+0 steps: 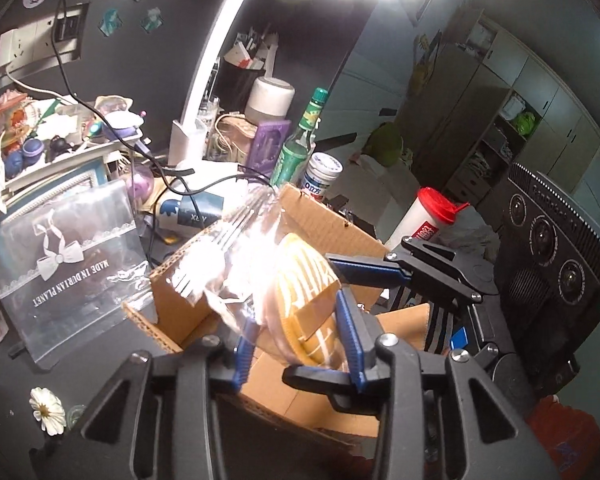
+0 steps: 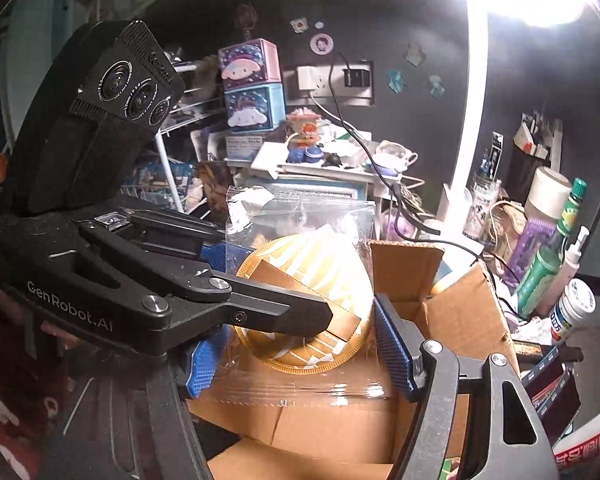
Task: Organize objects
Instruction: 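Carry the cookie into the cardboard box and open the right gripper, then return the right gripper to the desk and grasp the black fuzzy hat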
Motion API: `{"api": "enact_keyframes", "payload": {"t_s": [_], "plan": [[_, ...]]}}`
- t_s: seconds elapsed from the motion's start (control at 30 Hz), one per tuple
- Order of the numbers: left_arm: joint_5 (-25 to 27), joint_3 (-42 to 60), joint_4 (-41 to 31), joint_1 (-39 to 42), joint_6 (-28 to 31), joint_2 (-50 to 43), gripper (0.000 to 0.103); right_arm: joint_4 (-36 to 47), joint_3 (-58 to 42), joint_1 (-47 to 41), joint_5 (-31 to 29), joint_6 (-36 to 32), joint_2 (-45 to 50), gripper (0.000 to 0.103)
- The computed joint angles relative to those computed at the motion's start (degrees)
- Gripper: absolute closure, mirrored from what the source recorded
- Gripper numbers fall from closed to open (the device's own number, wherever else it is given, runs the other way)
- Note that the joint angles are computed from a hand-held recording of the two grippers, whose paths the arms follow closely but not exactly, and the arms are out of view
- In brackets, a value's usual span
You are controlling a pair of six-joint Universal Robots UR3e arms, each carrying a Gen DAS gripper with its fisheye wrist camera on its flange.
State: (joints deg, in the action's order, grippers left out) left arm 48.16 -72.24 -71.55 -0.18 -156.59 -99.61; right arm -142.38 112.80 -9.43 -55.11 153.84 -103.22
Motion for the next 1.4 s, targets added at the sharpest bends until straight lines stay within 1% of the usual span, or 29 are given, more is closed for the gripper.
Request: {"api": "enact_keyframes", "payload": {"t_s": [0.03, 0.1, 0.17, 0.23, 0.3, 0.4, 0.5, 0.57, 0.7, 0.83, 0.9, 0.97, 1.03, 1.1, 1.13, 1.23, 1.27, 1.3, 1.33, 1.4], "plan": [[1.35, 1.45, -0.08, -1.02, -0.55, -1.4, 0.068, 0.63, -0.46, -0.1, -0.31, -0.13, 0.66, 0.037], [3.96, 2.5, 0.58, -2.06, -1.12, -2.71, 0.058, 1.96, -1.03, -0.25, -0.67, -0.33, 1.38, 0.037], [5.43, 1.82, 2.35, -2.01, -1.45, -2.63, 0.029, 2.28, -1.15, -0.09, -1.02, -0.53, 1.97, 0.035], [4.62, -0.57, 3.64, -0.67, -0.68, -0.93, 0.024, 0.73, -1.09, 1.13, -2.73, 0.04, 2.49, 0.025], [3.55, -1.62, 3.22, 0.71, 0.07, 0.46, 0.023, -0.32, -0.98, 1.89, -4.21, 0.37, 2.58, 0.024], [2.63, -4.73, 4.76, 3.09, 0.63, 3.75, 0.023, -0.38, -0.89, 2.64, -4.23, 0.94, 1.94, 0.024], [0.57, -9.74, 6.11, 7.52, 1.71, 9.29, 0.022, -1.98, -0.52, 4.69, -5.11, 1.42, 0.97, 0.024], [-0.11, -13.18, 6.88, 10.88, 2.88, 13.55, 0.018, -2.81, -0.63, 6.44, -5.2, 1.88, 0.7, 0.024], [-2.42, -20.42, 5.36, 20.27, 7.37, 23.52, 0.016, -3.53, -1.31, 10.92, -1.95, 2.2, 0.81, 0.024], [-5.69, -27.65, -0.16, 33.38, 14.52, 33.85, 0.011, -5.55, -3.92, 18.52, -0.65, 3.01, 4.76, 0.024], [-7.6, -30.59, -4.78, 40.49, 19.12, 38.46, 0.01, -6.72, -6.55, 23.42, -0.63, 3.75, 9.37, 0.024], [-9.19, -33.71, -10.43, 47.99, 24.98, 43.07, 0.007, -7.65, -9.44, 27.48, -1.11, 4.86, 14.51, 0.022], [-10.3, -36.51, -16.43, 55.34, 31.14, 47.1, 0.006, -8.64, -13.51, 31.73, -2.76, 6.61, 21.37, 0.017], [-10.79, -38.83, -22.08, 62.11, 37.66, 49.85, 0.006, -8.79, -18.69, 35.45, -5.18, 8.59, 28.88, 0.014], [-10.71, -40.21, -23.47, 64.51, 39.98, 50.7, 0.006, -8.42, -20.85, 36.64, -5.95, 9.2, 31.8, 0.012], [-9.65, -43.54, -28.57, 71.44, 47.62, 52.56, 0.006, -6.82, -29.27, 40.6, -10.03, 11.21, 41.69, 0.011], [-9.1, -44.88, -29.31, 73.25, 49.39, 53.35, 0.006, -4.04, -32.43, 41.28, -10.75, 9.75, 44.16, 0.011], [-8.46, -46.4, -28.92, 74.75, 50.5, 53.74, 0.006, -3.4, -35.31, 42.51, -12.43, 9.84, 47.24, 0.011], [-7.7, -47.86, -26.34, 74.68, 49.45, 53.32, 0.006, -2.69, -37.3, 43.05, -13.46, 9.9, 49.15, 0.01], [-6.61, -49.96, -24.67, 75.87, 49.92, 52.56, 0.006, -0.66, -42.4, 44.08, -15.49, 10.26, 53.46, 0.01]]}}
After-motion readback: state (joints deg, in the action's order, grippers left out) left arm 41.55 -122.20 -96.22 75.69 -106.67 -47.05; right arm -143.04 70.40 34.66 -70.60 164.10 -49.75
